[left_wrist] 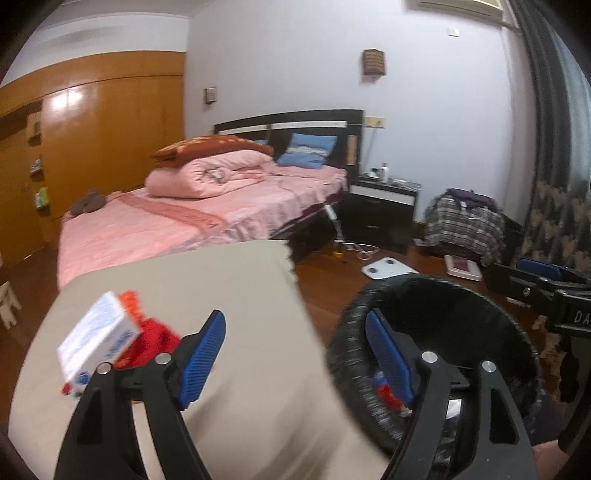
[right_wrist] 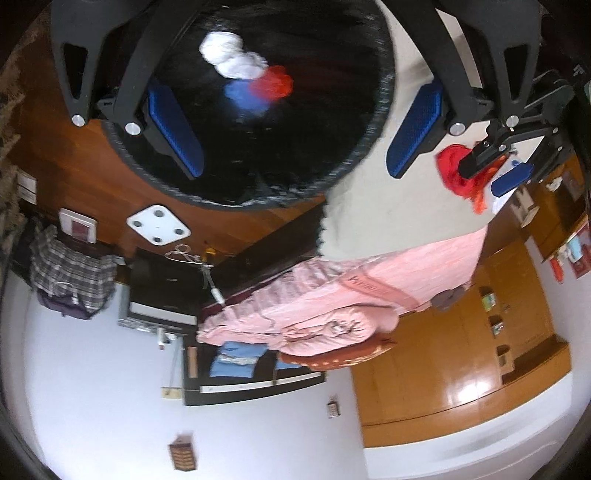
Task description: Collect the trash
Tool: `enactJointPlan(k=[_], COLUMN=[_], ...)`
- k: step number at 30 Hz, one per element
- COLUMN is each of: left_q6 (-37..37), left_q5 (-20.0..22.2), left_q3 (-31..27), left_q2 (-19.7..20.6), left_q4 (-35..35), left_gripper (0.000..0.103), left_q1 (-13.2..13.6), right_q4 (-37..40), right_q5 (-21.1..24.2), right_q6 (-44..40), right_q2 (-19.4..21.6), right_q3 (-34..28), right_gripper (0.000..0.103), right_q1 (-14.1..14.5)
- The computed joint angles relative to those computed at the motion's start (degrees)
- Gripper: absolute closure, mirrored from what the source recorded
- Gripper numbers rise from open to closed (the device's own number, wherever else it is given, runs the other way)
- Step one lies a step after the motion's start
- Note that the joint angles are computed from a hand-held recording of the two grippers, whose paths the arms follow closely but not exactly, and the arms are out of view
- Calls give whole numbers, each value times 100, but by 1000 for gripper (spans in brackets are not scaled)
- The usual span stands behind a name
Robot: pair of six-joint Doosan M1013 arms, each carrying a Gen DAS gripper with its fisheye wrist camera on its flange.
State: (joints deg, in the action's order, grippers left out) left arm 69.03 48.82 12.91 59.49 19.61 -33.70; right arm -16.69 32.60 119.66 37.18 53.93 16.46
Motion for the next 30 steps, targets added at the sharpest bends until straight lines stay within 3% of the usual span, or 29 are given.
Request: enactJointPlan(k=[4, 8, 16, 24, 30], left_q6=[-644, -1211, -2167, -2538, -2422], left_q5=[-324, -408, -219, -147, -151], left_q3=[929, 1438, 2146, 2640, 2676], left_q2=[-474, -742, -1098, -1298, -1255], left_q4=[641, 1140, 1979, 1941, 1668], left_gripper=[26, 25, 25, 26, 32], left_q1=[63, 144, 325, 476, 556], right_q4=[436, 834, 1354, 1641, 1630], right_q5=[68, 187, 589, 1109, 1400], right_q6=[-532, -1014, -1639, -2047, -2111], right_q2=[196, 418, 884, 1349, 1601], right_q3=[-358, -750, -1558, -2365, -2795], right_gripper=[7, 7, 6, 6, 6], right_q1=[79, 158, 312, 411, 462])
